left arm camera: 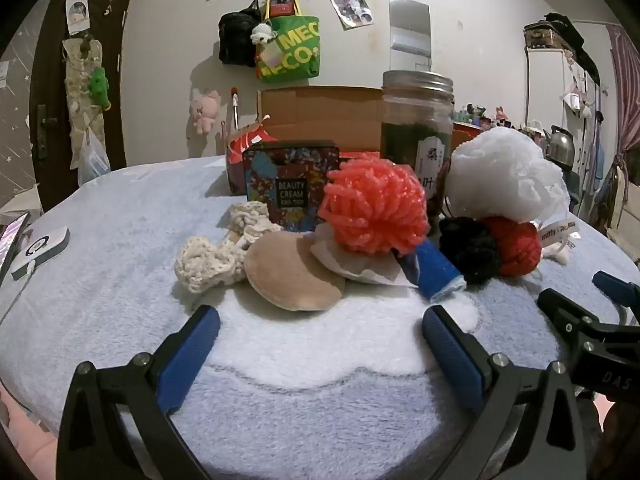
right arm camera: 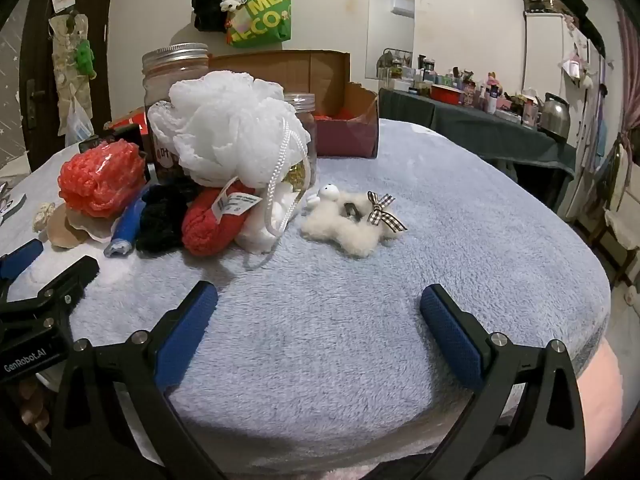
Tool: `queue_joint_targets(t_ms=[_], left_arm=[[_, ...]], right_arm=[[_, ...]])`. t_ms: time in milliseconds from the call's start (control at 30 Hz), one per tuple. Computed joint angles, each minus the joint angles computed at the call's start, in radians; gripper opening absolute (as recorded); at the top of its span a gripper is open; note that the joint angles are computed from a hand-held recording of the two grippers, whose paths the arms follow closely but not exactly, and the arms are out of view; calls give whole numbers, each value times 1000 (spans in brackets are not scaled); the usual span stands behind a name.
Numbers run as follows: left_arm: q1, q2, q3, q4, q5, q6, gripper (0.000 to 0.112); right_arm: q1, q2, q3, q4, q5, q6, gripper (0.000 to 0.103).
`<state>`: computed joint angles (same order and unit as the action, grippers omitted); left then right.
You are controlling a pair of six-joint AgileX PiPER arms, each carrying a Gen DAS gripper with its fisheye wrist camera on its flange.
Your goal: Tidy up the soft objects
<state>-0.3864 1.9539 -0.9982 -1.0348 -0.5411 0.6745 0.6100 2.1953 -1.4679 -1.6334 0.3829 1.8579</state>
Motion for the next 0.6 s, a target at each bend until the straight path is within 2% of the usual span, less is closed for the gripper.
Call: queue_joint_targets(t_ms=[600], left_arm=[[1, -2, -3, -13, 10, 12, 103]], right_arm=[[-1, 0, -6, 36, -6, -34, 103]])
